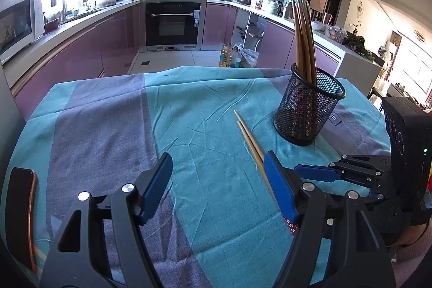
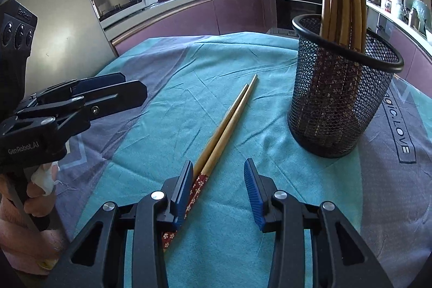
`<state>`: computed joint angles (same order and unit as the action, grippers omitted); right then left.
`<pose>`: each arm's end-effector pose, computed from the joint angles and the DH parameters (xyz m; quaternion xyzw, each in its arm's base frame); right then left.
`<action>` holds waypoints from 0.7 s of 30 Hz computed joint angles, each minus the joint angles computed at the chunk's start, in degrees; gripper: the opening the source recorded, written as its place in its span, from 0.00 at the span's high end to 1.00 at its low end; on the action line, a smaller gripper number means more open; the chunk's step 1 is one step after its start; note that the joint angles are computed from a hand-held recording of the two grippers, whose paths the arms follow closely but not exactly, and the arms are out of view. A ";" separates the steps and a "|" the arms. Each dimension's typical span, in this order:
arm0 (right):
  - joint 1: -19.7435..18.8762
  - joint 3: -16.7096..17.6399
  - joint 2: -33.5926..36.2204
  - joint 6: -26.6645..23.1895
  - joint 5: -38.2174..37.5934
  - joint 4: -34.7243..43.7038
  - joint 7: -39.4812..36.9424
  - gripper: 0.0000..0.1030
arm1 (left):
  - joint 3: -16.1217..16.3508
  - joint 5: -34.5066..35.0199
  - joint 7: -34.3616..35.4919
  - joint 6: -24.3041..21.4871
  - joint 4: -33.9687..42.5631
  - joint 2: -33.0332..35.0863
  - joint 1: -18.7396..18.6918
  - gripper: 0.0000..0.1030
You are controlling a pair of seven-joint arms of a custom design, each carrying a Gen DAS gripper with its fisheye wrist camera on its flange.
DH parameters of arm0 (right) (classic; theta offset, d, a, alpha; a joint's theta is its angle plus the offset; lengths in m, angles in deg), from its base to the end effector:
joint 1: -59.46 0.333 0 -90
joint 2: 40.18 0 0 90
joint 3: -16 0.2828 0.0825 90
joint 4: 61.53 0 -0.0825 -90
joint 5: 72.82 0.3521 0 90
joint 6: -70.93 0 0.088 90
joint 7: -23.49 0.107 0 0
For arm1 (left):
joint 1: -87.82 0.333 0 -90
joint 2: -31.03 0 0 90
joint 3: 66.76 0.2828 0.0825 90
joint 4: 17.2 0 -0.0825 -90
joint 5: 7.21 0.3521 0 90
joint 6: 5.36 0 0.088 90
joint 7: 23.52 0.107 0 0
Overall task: Organize utensils
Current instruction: 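Move the left tool to the last chopsticks and grasp one while the right tool grasps another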
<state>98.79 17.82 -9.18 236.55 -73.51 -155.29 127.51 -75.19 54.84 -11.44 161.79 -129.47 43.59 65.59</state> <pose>0.5210 0.4512 0.3767 -0.7995 0.4887 -0.1012 0.3342 0.4875 -0.3473 0.4139 -0.5955 0.6846 -0.3570 0.2218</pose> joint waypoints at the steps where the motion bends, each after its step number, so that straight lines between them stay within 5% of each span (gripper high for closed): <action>1: -0.05 0.02 -0.07 -0.01 0.18 -0.18 0.14 0.66 | -0.03 -0.09 0.06 0.09 0.01 0.12 0.00 0.33; 10: -2.42 1.98 -1.98 0.22 2.68 -2.80 -0.35 0.71 | -0.83 -5.22 6.79 0.66 1.22 2.36 -0.26 0.33; 21: -5.70 4.88 -2.62 0.19 8.06 -3.82 -4.91 0.72 | -3.87 -23.34 28.14 -2.34 5.94 8.89 -1.17 0.42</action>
